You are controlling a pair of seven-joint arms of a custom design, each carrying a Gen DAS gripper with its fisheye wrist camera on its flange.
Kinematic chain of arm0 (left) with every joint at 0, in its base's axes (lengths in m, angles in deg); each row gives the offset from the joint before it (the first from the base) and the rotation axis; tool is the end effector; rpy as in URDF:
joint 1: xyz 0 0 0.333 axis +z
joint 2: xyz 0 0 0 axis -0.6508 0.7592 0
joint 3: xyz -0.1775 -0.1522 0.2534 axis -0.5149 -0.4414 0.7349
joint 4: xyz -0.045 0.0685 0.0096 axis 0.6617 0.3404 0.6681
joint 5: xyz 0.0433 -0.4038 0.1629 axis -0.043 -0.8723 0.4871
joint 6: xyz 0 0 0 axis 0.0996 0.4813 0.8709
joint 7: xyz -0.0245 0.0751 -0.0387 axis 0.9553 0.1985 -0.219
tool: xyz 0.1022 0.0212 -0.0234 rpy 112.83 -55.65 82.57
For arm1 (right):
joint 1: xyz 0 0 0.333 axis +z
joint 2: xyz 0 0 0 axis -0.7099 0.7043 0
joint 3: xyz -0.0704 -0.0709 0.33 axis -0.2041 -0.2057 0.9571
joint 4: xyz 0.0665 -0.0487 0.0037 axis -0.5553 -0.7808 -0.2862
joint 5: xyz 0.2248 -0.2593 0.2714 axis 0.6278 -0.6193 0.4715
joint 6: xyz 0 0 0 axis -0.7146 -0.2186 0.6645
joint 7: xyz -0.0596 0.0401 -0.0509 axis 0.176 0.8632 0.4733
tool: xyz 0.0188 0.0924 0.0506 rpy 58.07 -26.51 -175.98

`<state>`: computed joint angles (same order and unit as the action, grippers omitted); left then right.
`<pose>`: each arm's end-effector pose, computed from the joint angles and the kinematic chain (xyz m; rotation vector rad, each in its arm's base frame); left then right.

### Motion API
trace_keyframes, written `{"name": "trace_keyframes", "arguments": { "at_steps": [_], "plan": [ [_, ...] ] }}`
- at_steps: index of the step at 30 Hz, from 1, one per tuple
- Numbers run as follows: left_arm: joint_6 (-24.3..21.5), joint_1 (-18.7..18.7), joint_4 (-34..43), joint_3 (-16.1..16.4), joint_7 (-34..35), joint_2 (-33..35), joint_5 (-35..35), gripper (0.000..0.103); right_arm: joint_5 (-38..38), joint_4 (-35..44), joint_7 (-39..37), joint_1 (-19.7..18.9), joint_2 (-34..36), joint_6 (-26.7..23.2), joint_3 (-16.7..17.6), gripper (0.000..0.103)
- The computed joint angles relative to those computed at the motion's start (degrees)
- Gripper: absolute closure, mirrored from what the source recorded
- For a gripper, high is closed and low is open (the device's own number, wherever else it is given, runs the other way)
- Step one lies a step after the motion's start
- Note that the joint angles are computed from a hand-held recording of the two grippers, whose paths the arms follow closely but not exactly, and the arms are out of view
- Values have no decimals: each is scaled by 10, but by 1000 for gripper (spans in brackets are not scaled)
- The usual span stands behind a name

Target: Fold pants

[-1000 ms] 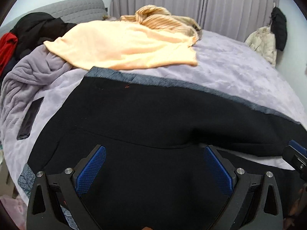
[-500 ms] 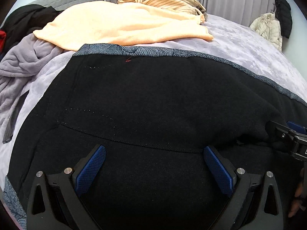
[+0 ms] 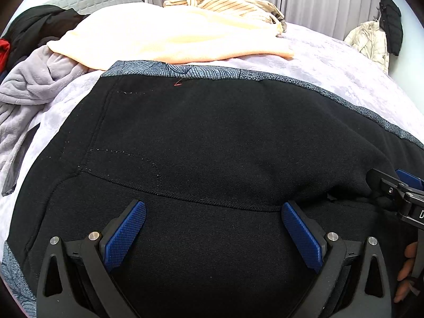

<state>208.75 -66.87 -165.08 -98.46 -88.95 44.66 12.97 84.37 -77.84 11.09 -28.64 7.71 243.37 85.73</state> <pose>0.4276 -0.4134 0.3962 -2.0763 1.5680 -0.5555 0.5016 0.1784 0.4172 -2.0401 1.5896 -0.3233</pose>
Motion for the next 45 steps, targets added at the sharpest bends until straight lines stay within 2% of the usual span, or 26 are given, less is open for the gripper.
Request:
{"name": "trace_keyframes", "arguments": {
  "at_steps": [18, 25, 27, 29, 31, 33, 35, 38, 40, 43, 45],
  "plan": [
    [-6, -1, 1, -1, 7, 0, -6, 1, -7, -2, 3, -1, 1, 2, 2, 0],
    [-4, -1, 6, 0, 11, 3, -14, 0, -24, 7, 14, -6, 4, -16, 4, 0],
    [5, 3, 5, 2, 25, 0, -32, 1, -35, 14, 21, -9, 4, -33, 5, 0],
    [18, 10, 2, 5, 55, -8, -76, 1, -63, 31, 42, -17, 3, -77, 8, 0],
    [9, 13, 2, 5, 76, -21, -104, 1, -69, 41, 54, -18, -7, -115, 7, 0],
    [-8, 16, 4, 3, 107, -33, -116, 1, 1, 31, 2, 3, -32, -114, -13, 0],
    [-19, 20, 4, 1, 112, -50, -108, 1, 26, 21, -24, 9, -58, -108, -16, 0],
    [12, 38, -10, 5, 96, -83, -88, 1, 32, 16, -61, 18, -89, -101, -13, 0],
    [23, 51, -9, 5, 88, -92, -79, 1, 58, 21, -108, 37, -102, -104, -24, 0],
    [-7, 61, 14, -2, 89, -76, -61, 1, 128, 34, -196, 73, -112, -109, -51, 0],
    [-43, 61, 27, -3, 92, -59, -51, 1, 155, 46, -232, 78, -112, -130, -55, 0]
  ]
}}
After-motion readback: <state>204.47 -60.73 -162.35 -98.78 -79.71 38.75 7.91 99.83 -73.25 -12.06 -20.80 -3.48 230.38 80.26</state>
